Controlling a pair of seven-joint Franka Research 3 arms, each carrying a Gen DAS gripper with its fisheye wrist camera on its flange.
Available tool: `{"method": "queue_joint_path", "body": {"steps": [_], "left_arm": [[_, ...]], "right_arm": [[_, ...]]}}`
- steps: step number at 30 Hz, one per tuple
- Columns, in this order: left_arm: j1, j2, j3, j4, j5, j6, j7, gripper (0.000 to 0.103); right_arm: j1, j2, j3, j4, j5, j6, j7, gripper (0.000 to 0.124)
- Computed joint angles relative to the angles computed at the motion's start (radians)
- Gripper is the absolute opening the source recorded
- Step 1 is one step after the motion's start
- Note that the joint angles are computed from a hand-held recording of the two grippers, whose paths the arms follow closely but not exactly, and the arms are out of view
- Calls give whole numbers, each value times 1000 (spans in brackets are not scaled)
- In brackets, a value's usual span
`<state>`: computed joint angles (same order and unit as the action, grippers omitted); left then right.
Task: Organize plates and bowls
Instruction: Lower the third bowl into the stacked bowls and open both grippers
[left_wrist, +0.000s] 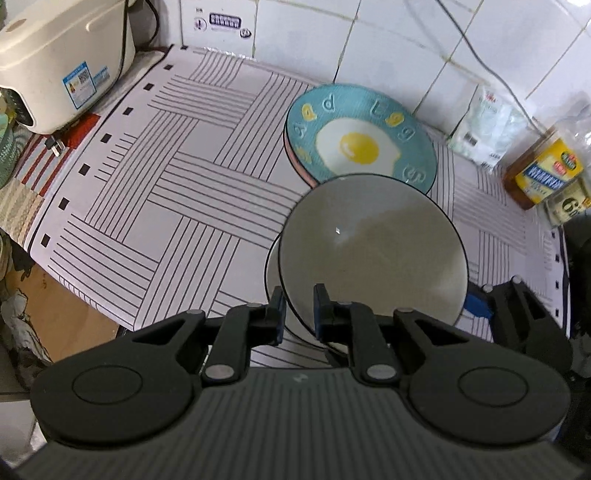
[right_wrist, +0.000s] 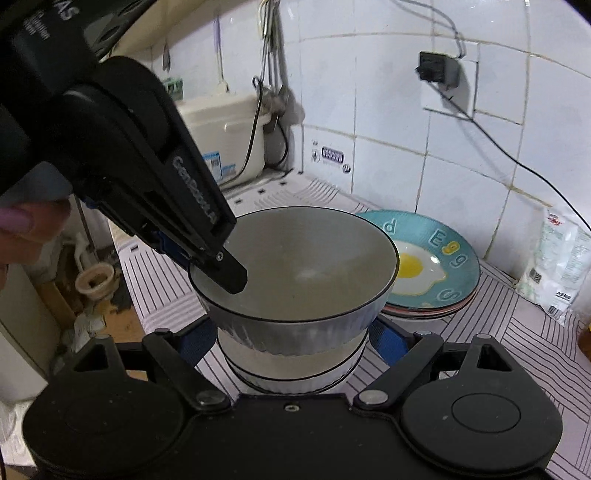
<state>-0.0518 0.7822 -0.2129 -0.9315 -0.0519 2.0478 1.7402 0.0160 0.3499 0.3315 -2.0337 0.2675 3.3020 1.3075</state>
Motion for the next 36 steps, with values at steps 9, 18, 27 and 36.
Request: {"method": "queue_joint_path", "body": {"steps": [9,18,27,36], "left_arm": [[-55,153,27,262,57,-164,-13,20],[-71,161,37,261,76,-177,-7,24],[-45,28,28,-4,82,-10,-25,25],[-4,-93,5,-193,54,115,9,33]], "right_arm": [[261,16,-272,50,32,-67,33,92],[432,22,-472,76,-70,-160,126,92],[502,23,-551,56,-173,-142,203,94],[289,-48,-314,-58,-71,-13,149,94]]}}
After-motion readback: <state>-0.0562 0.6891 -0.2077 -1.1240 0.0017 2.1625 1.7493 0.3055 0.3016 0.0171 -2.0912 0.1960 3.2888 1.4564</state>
